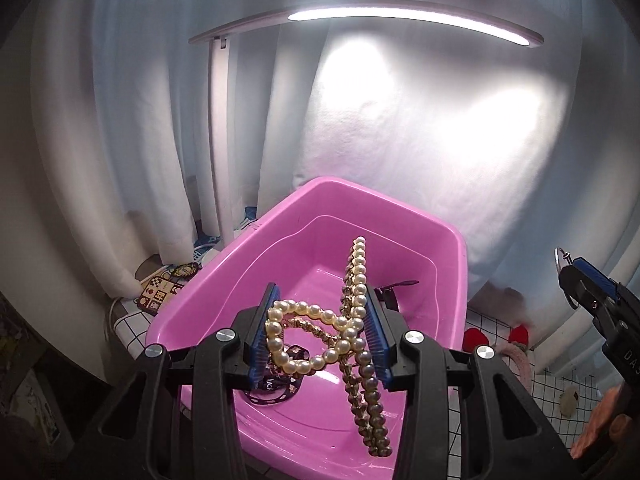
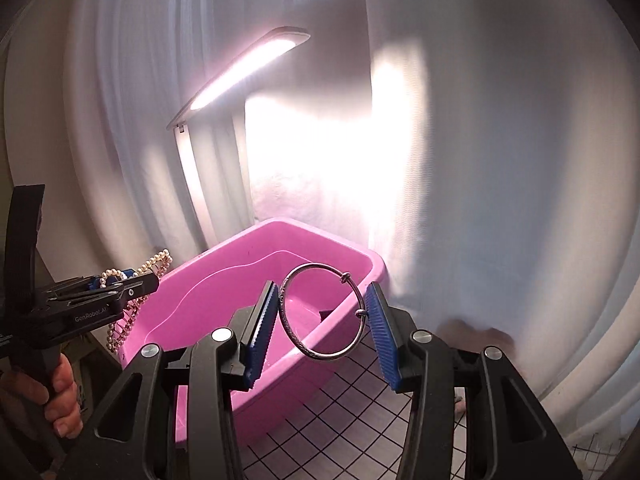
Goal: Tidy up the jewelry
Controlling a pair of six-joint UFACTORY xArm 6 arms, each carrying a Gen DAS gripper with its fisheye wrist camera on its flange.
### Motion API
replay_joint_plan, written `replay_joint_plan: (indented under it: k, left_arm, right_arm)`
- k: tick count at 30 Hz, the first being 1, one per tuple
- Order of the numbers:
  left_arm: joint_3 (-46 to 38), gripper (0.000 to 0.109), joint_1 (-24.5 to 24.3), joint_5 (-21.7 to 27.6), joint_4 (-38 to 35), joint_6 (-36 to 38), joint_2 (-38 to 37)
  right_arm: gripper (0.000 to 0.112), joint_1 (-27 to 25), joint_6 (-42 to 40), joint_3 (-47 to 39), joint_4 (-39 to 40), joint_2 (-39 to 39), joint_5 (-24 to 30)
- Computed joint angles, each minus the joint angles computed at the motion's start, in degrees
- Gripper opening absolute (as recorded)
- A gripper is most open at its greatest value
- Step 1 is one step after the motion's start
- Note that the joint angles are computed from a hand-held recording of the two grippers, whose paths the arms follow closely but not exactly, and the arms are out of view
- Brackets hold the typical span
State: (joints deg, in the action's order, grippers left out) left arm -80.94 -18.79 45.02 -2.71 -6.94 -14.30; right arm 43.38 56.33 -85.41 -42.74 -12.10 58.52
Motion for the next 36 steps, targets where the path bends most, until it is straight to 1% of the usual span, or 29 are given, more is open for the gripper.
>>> replay_joint_plan:
  k: [5,8,11,14,17,21,24,28,35,36]
  left_arm:
    - [0.9,0.04,0.7,1.0,3.1,-5.0,0.3]
    - [0.5,0.04,1.1,2.0,3.0,-6.7,1.4]
    - [-0.5,0.04,1.1,3.0,3.5,-8.8,3.3]
    - [-2.6,0.04,1.2,4.7,2.8,-10.4,5.9]
    - [-4.4,0.04,1.0,6.0,3.2,-11.9,8.2]
    - [-8.2,0.04,0.8,9.6,4.1,-13.1,11.7]
    - [-10.9,0.04,1.3,12.6,3.4,-13.9,14.1]
    - [-15.2,0.041,1.4,18.0,4.0,-14.4,17.5]
    - [-19.7,0.041,2.1,24.2,3.5,-14.7,21.1]
    - [-20.1,0.041,2.1,24.8,3.3,-14.8,21.4]
  right_arm:
    - [0.044,-3.3,-9.2,-5.0,7.6,6.1,-5.2]
    - [0.044,-5.6,-13.8,-7.2,14.3,9.5,-8.4]
    - [0.044,-7.7,-18.7,-10.5,22.0,13.6,-9.1]
    - [0.044,-9.2,-22.9,-14.4,27.8,18.0,-8.0]
    - [0.044,-10.3,-26.2,-18.0,31.9,21.8,-5.5]
    - [0.044,-11.9,-28.8,-24.5,35.6,27.4,0.2]
    - [0.044,-12.9,-30.4,-29.7,37.0,31.3,4.1]
    - [0.044,-13.1,-31.8,-36.5,37.8,36.0,9.5]
    - [0.044,-13.9,-32.7,-48.5,38.5,44.5,18.1]
    - [0.044,-14.1,-32.6,-48.4,38.8,44.5,18.6]
